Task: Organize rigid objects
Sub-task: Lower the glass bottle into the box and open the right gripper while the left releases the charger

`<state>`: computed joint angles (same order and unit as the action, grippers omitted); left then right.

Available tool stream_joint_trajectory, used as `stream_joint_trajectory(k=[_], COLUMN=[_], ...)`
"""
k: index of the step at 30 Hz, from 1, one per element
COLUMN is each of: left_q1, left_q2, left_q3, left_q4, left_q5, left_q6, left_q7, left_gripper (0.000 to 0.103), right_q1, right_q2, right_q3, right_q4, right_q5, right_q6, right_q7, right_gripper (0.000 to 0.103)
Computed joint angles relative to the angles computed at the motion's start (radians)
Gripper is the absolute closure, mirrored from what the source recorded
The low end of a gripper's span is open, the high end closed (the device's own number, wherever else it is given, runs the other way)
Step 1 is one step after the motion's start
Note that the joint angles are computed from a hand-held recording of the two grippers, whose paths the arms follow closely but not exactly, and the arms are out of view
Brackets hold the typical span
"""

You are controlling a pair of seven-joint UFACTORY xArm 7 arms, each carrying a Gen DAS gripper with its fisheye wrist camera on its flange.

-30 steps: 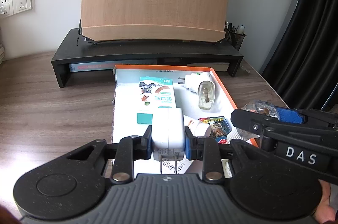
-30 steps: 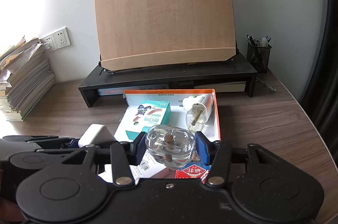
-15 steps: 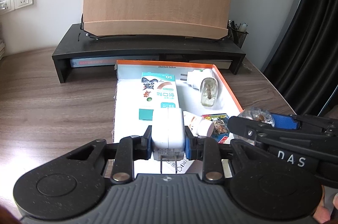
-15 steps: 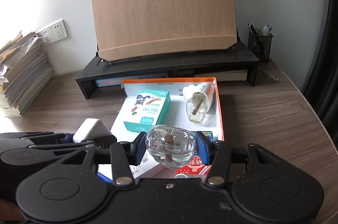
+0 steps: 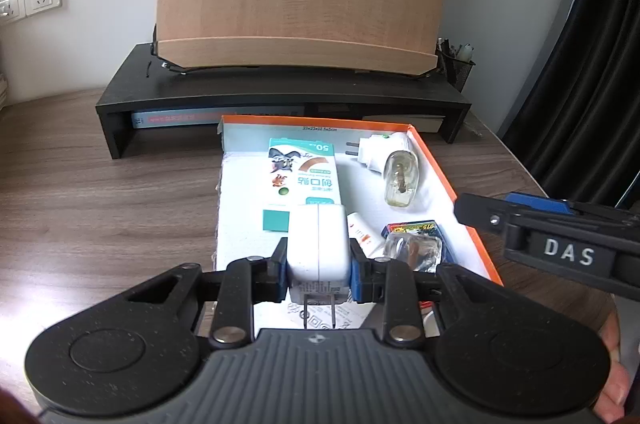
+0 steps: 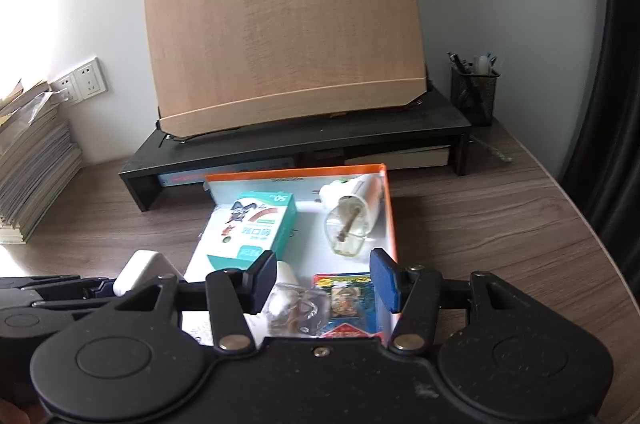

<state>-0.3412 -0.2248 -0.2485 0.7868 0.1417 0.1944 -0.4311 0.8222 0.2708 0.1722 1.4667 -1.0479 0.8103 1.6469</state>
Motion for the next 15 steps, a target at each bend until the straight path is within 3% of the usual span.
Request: stream_joint_trajectory(k=[8,15], left_q1=[-0.037,-0.111], left_q2=[0.021,0.031], left_q3=[0.005,0.036], left_q4=[0.016,0.019], left_q5=[-0.024,-0.137], left_q6=[-0.003,0.015], left_q7=[0.039,0.149], left_gripper=[0.074,0.074], right_q1=[0.005,-0.003], right_q2=[-0.032,-0.075], right_q3=[0.019,0.041], right_q4=[-0.029,-0.078], right_q5=[-0.004,-0.008], right_q6=[0.052,0.084], right_q7=[0.011,0.056], right_gripper=[0.034,0.034])
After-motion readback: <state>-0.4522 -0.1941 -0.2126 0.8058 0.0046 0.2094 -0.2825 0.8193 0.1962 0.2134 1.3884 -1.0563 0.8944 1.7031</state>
